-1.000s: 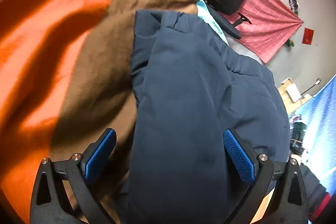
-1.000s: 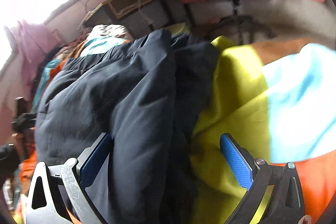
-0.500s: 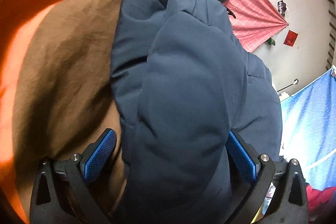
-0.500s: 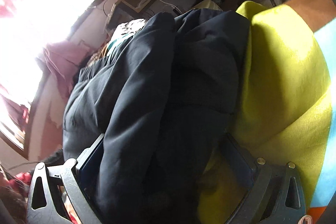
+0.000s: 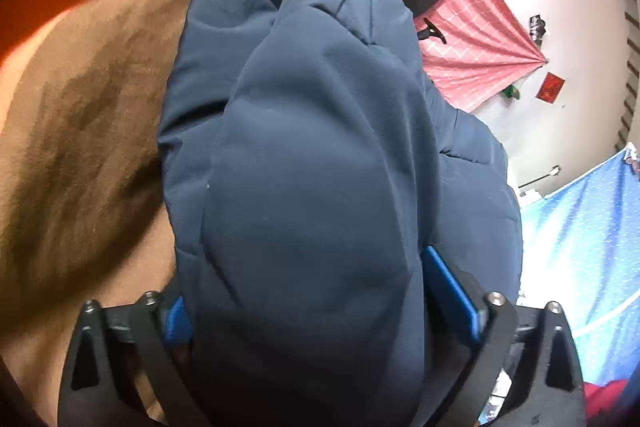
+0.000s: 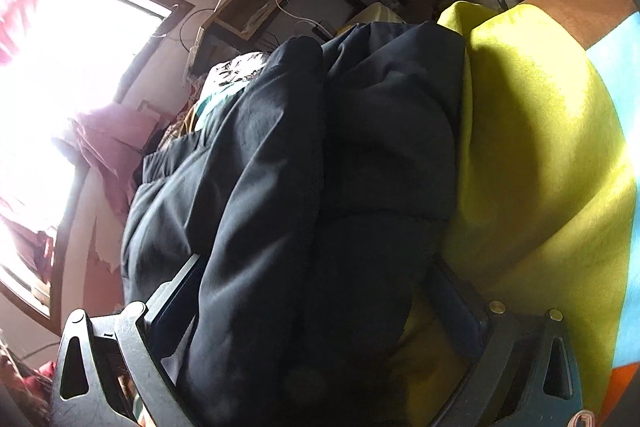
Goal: Fold large clothes
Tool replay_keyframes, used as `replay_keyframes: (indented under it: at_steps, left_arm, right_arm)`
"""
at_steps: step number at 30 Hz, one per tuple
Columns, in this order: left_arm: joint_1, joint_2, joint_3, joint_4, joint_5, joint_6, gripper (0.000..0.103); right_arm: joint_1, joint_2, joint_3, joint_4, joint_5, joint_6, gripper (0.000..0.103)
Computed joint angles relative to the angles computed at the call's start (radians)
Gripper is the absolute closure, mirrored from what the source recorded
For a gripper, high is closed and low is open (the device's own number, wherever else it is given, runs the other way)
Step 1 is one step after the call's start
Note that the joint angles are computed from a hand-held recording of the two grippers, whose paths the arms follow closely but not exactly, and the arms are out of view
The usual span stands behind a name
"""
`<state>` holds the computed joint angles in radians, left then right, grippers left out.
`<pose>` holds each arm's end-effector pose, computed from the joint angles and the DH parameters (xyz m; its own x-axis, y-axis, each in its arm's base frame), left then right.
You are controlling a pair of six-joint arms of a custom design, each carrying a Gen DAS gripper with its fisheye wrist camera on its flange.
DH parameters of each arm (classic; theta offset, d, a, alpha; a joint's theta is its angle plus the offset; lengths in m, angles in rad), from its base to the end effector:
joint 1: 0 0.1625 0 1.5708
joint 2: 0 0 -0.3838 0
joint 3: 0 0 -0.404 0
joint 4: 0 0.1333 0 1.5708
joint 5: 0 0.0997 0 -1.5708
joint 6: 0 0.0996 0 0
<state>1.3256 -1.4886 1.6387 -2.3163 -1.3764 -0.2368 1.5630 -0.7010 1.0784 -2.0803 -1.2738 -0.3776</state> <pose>0.0100 -0.5884 0.4596 -0.9980 -0.0591 -0.0239 -0.0341 0.8120 -0.5827 0.1564 -0.7815 0.1799 -0.8920 -0.3944 -0.2211 -0.3455 0.9100 -0.2294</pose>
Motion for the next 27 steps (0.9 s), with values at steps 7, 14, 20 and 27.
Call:
replay_keyframes:
  at_steps: [7, 14, 20, 27]
  left_arm:
    - [-0.083, -0.073, 0.072, -0.01, 0.191, -0.01, 0.052]
    - [-0.212, -0.109, 0.137, 0.005, 0.44, -0.077, 0.07]
    - [-0.299, -0.134, 0.204, 0.021, 0.601, -0.07, 0.076]
    - [-0.356, -0.096, 0.236, 0.013, 0.698, -0.135, 0.081]
  right_arm:
    - [0.07, 0.019, -0.03, -0.001, -0.169, -0.01, 0.007]
    - [0.131, -0.048, 0.11, -0.187, -0.308, -0.088, 0.035]
    - [0.214, -0.074, 0.234, -0.426, -0.533, -0.217, 0.044]
    - [0.295, -0.065, 0.413, -0.83, -0.704, -0.521, 0.07]
